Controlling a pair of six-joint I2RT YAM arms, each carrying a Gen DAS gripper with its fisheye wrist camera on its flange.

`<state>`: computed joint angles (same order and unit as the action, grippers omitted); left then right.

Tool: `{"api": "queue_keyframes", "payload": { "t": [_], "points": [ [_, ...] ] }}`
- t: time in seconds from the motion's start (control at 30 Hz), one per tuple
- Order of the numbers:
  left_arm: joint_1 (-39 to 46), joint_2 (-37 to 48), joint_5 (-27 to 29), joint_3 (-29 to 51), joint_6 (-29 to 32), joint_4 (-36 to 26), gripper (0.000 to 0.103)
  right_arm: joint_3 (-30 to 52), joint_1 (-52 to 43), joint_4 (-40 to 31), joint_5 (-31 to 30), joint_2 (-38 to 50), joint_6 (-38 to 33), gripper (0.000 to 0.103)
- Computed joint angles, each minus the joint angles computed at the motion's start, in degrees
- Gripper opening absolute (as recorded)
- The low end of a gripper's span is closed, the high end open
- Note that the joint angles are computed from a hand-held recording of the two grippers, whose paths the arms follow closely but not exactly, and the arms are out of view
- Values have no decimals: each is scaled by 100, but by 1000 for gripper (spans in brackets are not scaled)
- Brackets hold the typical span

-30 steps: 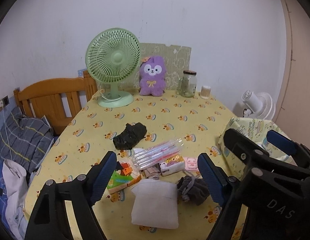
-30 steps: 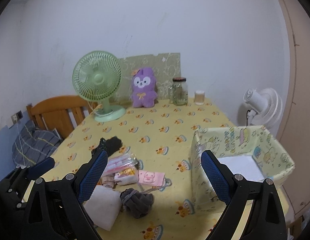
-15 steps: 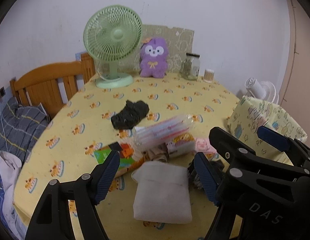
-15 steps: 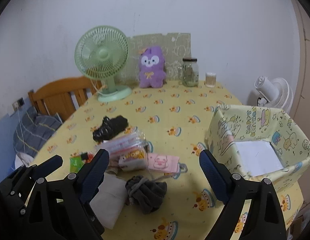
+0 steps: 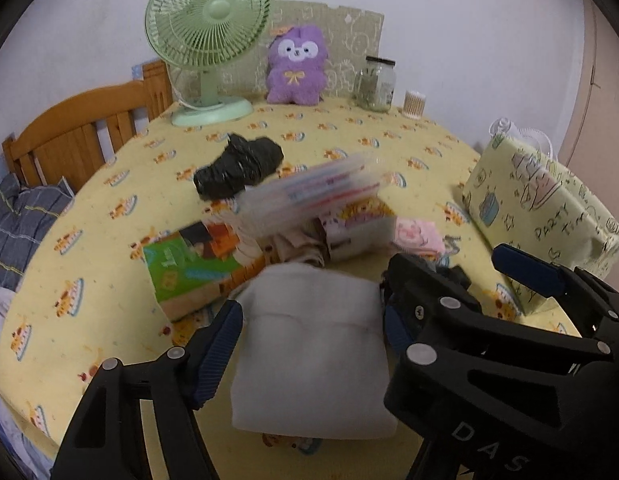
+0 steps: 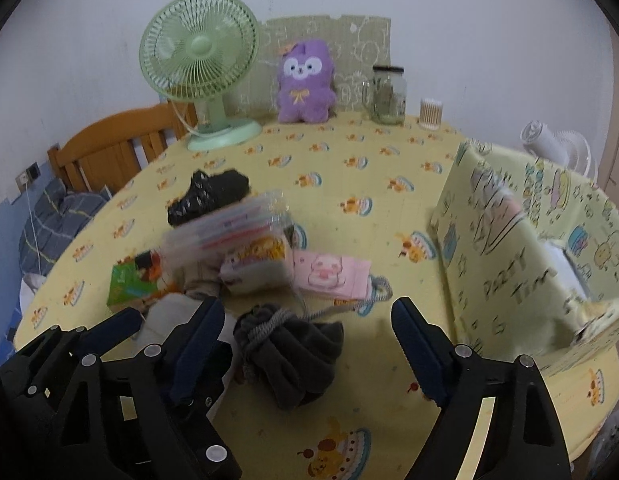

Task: Organize soft objects
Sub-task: 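Grasp the white folded cloth with the left tool while the right tool grasps the grey knit hat, then carry the white cloth and grey hat together toward the patterned gift box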

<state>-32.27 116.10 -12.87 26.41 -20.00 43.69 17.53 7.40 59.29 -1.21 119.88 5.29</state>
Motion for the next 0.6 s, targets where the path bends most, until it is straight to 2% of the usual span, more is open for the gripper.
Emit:
{"api": "queue_keyframes", "payload": {
  "t": [0.13,0.2,0.27,0.6],
  "points": [
    [-12,197,37,51,-15,53,73,130,14,-69,-74,239,4,84],
    [-69,279,-68,83,17,67,71,265,53,-307,-112,309,-17,77],
    [-55,312,-63,68,20,143,69,268,97,-257,-162,372,-17,66],
    [-65,189,-71,46,97,61,58,294,152,-274,-48,367,6,60]
  ]
}}
